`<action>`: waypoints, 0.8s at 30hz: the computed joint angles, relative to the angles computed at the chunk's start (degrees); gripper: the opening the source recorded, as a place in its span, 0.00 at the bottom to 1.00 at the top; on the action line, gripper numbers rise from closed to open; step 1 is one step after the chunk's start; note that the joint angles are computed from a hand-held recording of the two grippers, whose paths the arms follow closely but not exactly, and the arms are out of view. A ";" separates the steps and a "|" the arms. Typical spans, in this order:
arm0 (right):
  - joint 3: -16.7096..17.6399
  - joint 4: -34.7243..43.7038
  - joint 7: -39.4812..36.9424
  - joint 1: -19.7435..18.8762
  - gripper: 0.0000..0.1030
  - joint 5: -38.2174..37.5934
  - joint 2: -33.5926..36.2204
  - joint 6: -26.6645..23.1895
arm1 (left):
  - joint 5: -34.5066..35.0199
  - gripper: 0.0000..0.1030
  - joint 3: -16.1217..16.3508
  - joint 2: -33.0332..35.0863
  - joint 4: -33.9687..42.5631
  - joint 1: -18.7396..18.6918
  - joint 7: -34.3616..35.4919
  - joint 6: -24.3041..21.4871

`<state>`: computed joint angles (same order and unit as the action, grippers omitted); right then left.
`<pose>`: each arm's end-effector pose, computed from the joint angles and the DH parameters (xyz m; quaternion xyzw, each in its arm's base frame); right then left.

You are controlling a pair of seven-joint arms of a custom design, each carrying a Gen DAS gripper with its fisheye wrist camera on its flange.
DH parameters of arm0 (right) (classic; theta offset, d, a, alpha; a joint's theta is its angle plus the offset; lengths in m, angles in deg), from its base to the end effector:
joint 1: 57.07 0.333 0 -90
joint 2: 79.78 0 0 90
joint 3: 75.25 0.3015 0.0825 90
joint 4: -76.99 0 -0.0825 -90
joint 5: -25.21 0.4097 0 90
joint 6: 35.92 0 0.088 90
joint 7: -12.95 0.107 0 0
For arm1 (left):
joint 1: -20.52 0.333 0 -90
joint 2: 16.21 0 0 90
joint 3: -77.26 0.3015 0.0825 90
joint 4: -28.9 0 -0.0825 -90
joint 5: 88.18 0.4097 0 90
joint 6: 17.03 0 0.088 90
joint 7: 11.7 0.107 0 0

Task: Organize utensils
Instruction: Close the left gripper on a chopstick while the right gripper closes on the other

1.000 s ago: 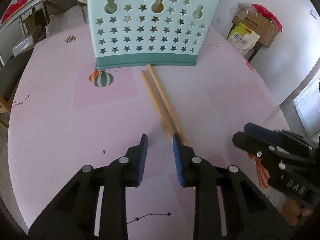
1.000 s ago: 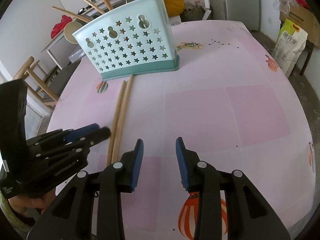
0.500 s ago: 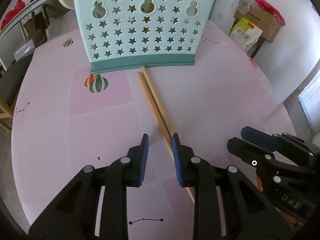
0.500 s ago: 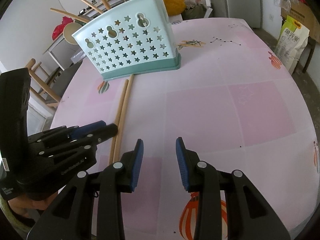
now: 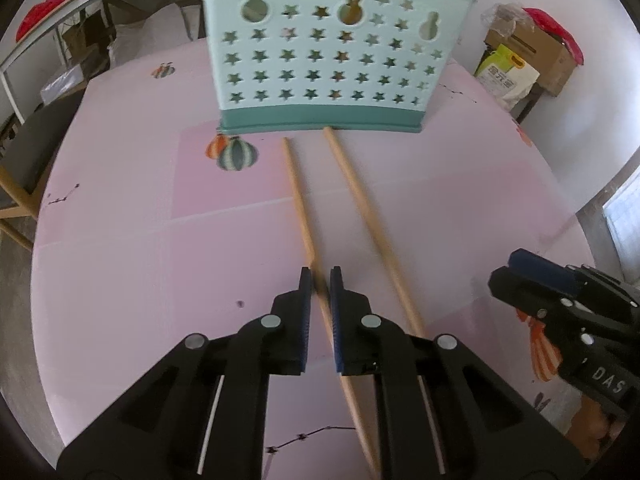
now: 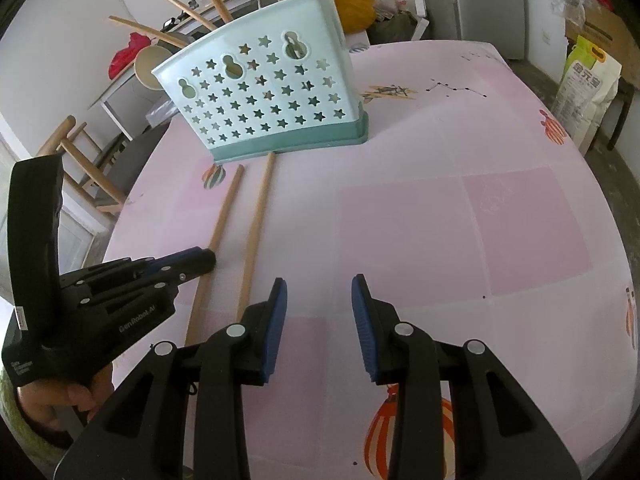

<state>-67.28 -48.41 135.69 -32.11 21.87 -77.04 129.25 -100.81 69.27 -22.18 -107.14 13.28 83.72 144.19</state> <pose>0.5060 0.3310 0.4099 -0.6877 0.6527 -0.0796 0.3079 0.5307 -0.1339 0.3935 -0.6184 0.7370 -0.2397 0.1299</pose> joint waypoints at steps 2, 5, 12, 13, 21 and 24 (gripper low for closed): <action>0.23 0.57 -1.09 0.08 0.32 0.60 0.32 0.09 | 1.13 0.05 0.00 -0.41 -0.52 0.44 -1.17 0.30; 0.63 1.85 -3.69 0.23 0.32 2.01 1.18 0.26 | 1.74 0.04 0.42 -1.16 -1.48 1.08 -2.31 0.67; 1.07 7.91 -9.86 1.37 0.32 2.61 5.77 -2.38 | 2.64 0.04 1.34 -3.62 -4.13 2.35 -4.80 0.68; 0.96 8.73 -10.12 1.60 0.32 2.26 6.39 -3.09 | 2.71 0.04 1.43 -3.85 -4.39 2.39 -4.95 0.66; -0.39 14.29 -9.51 4.02 0.31 -3.91 9.99 -9.02 | 2.34 0.04 1.93 -4.93 -5.66 2.31 -5.55 0.85; -0.48 15.51 -9.19 4.30 0.19 -4.53 10.79 -11.08 | 2.06 0.04 2.13 -5.21 -6.00 2.24 -5.38 0.89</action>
